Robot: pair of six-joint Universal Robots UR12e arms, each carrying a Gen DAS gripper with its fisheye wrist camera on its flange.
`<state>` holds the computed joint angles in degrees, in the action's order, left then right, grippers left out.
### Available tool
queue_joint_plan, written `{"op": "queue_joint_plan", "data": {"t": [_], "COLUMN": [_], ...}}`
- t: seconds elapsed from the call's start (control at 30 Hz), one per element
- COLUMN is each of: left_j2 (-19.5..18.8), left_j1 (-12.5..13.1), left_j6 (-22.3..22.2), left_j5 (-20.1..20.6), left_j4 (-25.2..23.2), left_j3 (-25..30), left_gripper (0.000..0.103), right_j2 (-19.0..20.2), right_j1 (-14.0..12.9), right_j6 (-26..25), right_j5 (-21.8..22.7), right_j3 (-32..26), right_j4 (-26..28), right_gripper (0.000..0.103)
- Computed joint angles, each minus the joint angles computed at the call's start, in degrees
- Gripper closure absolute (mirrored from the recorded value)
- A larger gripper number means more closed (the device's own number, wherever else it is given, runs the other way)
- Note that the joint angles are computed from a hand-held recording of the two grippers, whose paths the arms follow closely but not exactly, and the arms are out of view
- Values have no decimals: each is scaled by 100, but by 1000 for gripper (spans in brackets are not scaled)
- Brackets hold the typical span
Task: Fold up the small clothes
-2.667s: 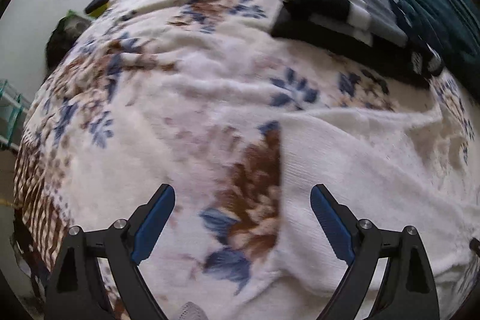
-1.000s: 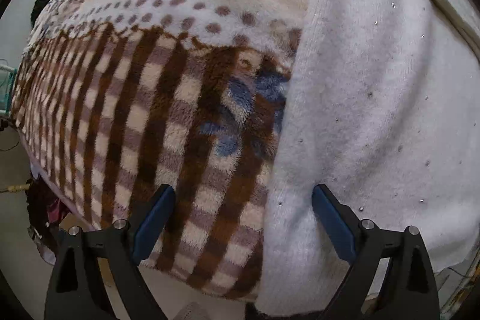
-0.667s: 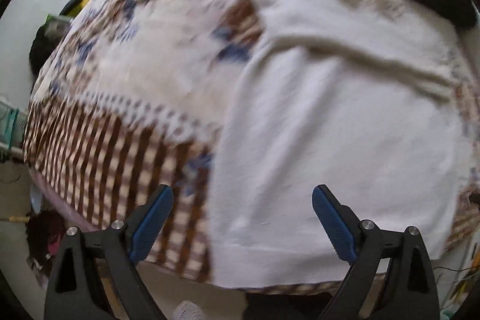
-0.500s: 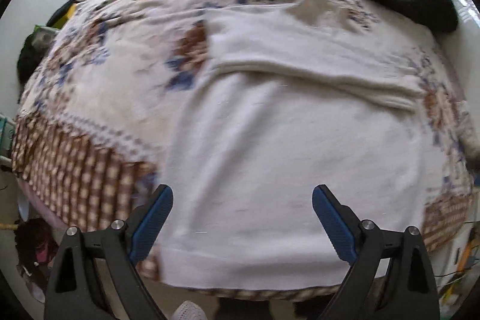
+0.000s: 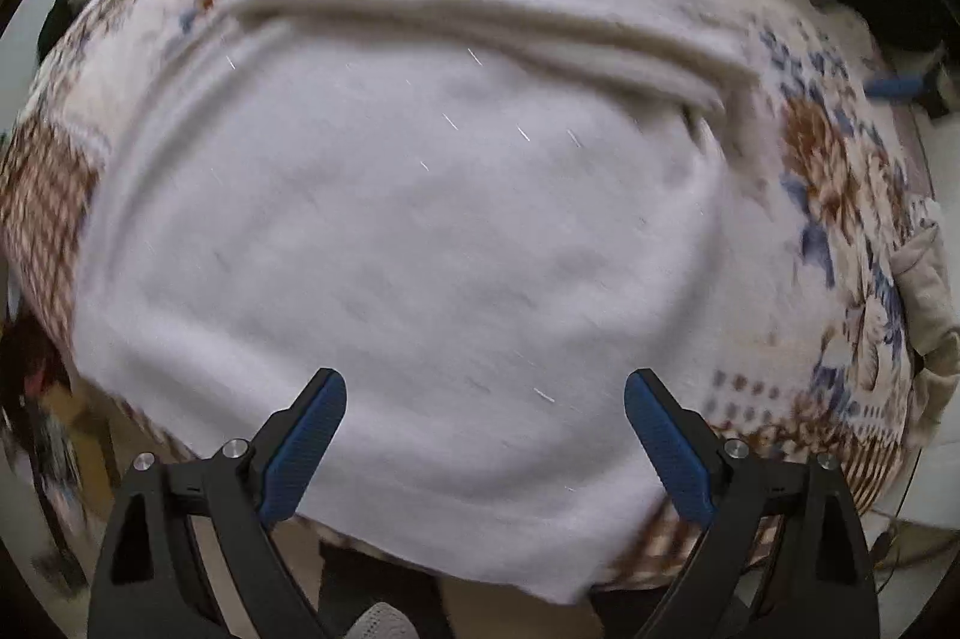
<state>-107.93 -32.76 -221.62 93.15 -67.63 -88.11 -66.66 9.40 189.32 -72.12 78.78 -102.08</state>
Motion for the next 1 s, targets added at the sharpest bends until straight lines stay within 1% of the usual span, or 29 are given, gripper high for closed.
{"op": "queue_joint_plan", "data": {"t": [0.07,0.1,0.17,0.23,0.33,0.43,0.5,0.53,0.57,0.63,0.67,0.7,0.73,0.77,0.8,0.87,0.9,0.93,0.97,1.0], "left_j2": [-161,-230,-354,-484,-652,-763,-785,-765,-748,-738,-671,-650,-588,-519,-433,-307,-228,-229,-121,-132], "left_j1": [-163,-239,-368,-482,-613,-700,-711,-703,-710,-711,-694,-684,-676,-669,-650,-612,-584,-587,-551,-565], "left_j6": [-184,-217,-204,-143,-57,-108,-151,-194,-246,-316,-416,-471,-510,-548,-592,-674,-716,-767,-806,-881], "left_j5": [-90,-57,-22,62,200,443,568,616,755,926,1008,1048,1135,1249,1277,1321,1336,1364,1432,1450], "left_j4": [-118,-195,-283,-451,-626,-657,-637,-543,-493,-480,-365,-288,-224,-202,-151,-142,-142,-151,-184,-181], "left_j3": [127,187,285,398,525,553,536,491,471,492,426,421,370,338,267,221,195,219,184,208], "left_gripper": [8,8,8,8,8,10,30,50,72,94,95,95,96,96,96,96,96,96,96,96], "right_j2": [149,201,308,390,523,710,813,878,953,1056,1089,1090,1095,1106,1095,1025,1001,967,928,879], "right_j1": [-76,-108,-171,-216,-291,-324,-315,-309,-291,-271,-265,-252,-228,-204,-193,-135,-110,-83,-64,-64], "right_j6": [-467,-615,-829,-927,-1001,-986,-875,-828,-712,-459,-276,-119,-74,-56,36,131,103,69,68,50], "right_j5": [-54,-53,65,214,750,1331,1583,1687,1767,1882,1964,1996,1969,1994,2089,1965,1945,1887,1869,1880], "right_j3": [-73,-88,-111,-101,-63,-52,-37,-53,-70,-68,-41,7,2,-18,-1,3,-22,-63,-107,-148], "right_j4": [86,128,247,302,289,141,-41,-101,-203,-430,-583,-796,-885,-911,-993,-1171,-1178,-1147,-1127,-1073], "right_gripper": [3,3,3,3,3,3,3,3,3,4,8,31,67,76,78,80,81,82,82,83]}}
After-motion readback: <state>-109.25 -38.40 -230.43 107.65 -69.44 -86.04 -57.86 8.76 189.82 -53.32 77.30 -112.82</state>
